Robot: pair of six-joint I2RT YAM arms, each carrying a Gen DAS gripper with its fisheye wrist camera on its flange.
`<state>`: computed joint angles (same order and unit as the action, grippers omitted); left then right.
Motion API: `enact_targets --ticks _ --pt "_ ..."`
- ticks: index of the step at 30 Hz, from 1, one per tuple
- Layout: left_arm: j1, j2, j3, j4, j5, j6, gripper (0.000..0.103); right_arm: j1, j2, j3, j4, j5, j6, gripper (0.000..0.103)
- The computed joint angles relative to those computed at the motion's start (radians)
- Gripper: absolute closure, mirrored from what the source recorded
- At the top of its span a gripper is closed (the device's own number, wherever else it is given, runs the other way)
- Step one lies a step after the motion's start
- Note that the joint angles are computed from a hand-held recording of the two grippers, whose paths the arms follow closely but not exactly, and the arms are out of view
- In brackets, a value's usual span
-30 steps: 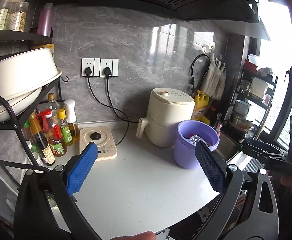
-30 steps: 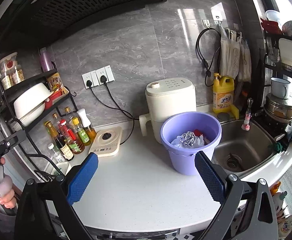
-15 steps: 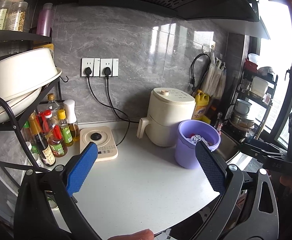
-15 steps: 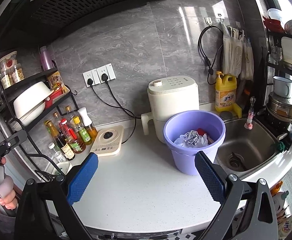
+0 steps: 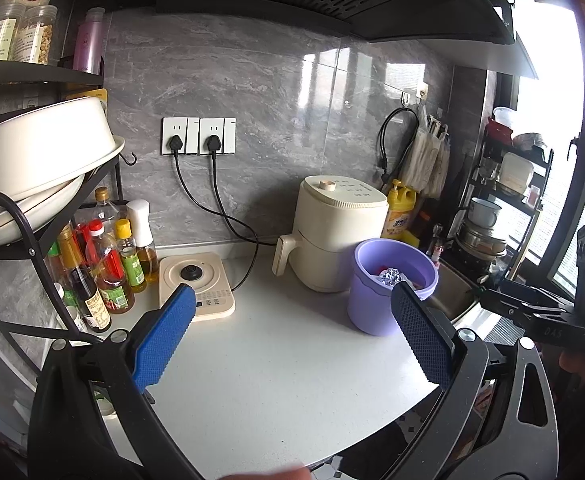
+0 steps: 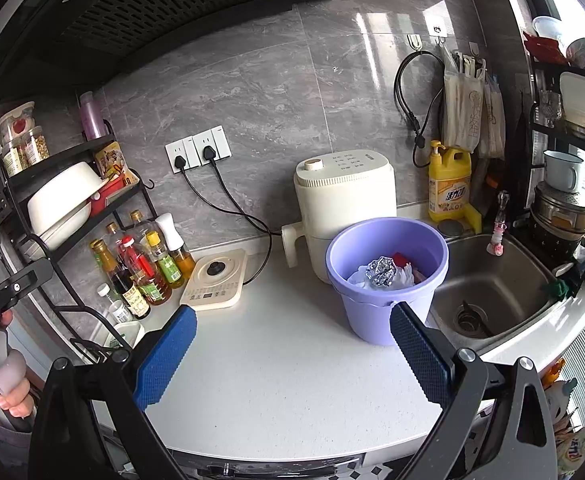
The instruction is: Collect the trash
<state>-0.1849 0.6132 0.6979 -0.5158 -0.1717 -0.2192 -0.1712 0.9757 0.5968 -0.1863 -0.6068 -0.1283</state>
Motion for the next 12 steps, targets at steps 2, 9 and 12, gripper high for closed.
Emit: enact_targets --ticks 2,9,12 --pt "-0.008 -0.006 -0.008 -0.001 -0.019 -0.008 0.006 0.001 -0.005 -0.007 -0.004 0.005 -0.003 0.008" --pt "0.022 -0.018 -0.025 0.004 0.040 -0.009 0.006 0.014 -0.012 -0.007 -0.026 0.028 -0.015 0.008" --pt "0.055 0.007 -0.046 0.056 0.093 -0.014 0.006 0.013 -0.050 0.000 -0.075 0.051 -0.037 0.008"
